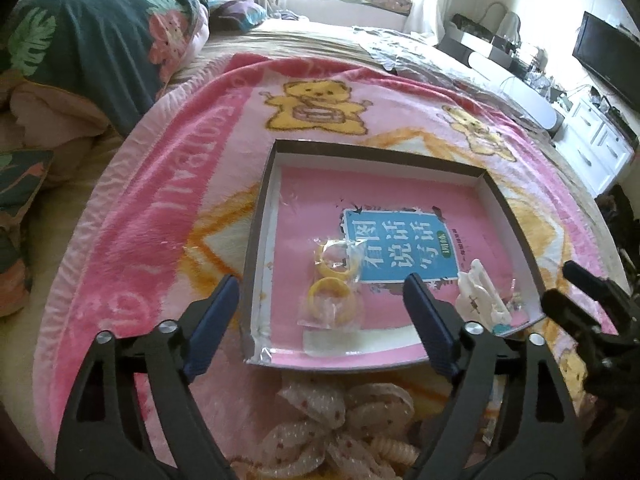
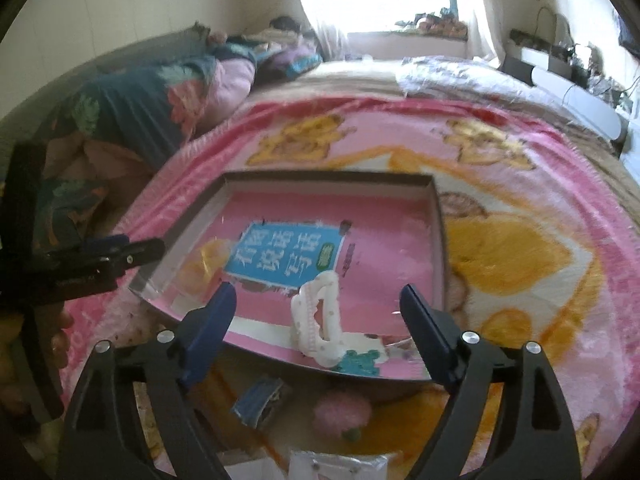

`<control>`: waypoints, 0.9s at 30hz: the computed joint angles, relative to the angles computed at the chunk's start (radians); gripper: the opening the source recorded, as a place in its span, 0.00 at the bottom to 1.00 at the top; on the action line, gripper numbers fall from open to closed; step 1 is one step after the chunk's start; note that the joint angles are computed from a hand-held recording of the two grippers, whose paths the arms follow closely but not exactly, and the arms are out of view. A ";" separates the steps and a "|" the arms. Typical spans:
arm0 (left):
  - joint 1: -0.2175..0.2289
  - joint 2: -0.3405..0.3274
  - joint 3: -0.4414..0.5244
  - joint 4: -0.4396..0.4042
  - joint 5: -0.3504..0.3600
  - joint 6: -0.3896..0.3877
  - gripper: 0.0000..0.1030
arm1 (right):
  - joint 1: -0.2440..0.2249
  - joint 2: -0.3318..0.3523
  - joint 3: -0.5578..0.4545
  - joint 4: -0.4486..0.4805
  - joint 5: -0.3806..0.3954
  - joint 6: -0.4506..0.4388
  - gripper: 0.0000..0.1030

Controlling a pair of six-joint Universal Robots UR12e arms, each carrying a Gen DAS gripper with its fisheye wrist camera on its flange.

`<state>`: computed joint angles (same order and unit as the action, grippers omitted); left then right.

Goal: Organize jewelry
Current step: 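Withdraw both open tools from the box back toward the remaining jewelry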

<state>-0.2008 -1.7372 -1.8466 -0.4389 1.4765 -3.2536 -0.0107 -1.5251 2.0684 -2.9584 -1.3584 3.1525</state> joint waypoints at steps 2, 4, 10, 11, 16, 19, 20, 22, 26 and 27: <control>-0.001 0.012 -0.008 0.006 0.000 -0.003 0.81 | -0.005 -0.019 0.012 -0.021 -0.004 -0.004 0.86; -0.002 0.023 -0.014 0.008 0.002 -0.007 0.84 | -0.007 -0.034 0.020 -0.034 -0.009 -0.003 0.87; -0.005 0.059 -0.037 0.034 -0.009 -0.012 0.89 | -0.025 -0.080 0.048 -0.062 0.014 0.014 0.87; -0.005 0.065 -0.039 0.038 -0.012 -0.013 0.90 | -0.028 -0.089 0.053 -0.066 0.016 0.018 0.87; -0.002 0.097 -0.060 0.066 -0.030 -0.018 0.90 | -0.032 -0.124 0.073 -0.069 0.009 0.025 0.87; 0.000 0.115 -0.071 0.080 -0.036 -0.020 0.90 | -0.034 -0.142 0.085 -0.068 0.006 0.023 0.87; 0.000 0.120 -0.075 0.083 -0.036 -0.021 0.90 | -0.035 -0.146 0.088 -0.069 0.007 0.023 0.87; 0.001 0.133 -0.084 0.091 -0.038 -0.021 0.90 | -0.037 -0.158 0.096 -0.072 0.007 0.023 0.87; 0.002 0.152 -0.097 0.099 -0.044 -0.022 0.91 | -0.041 -0.182 0.112 -0.077 0.016 0.021 0.87; 0.002 0.158 -0.101 0.103 -0.044 -0.023 0.91 | -0.040 -0.187 0.115 -0.077 0.017 0.019 0.87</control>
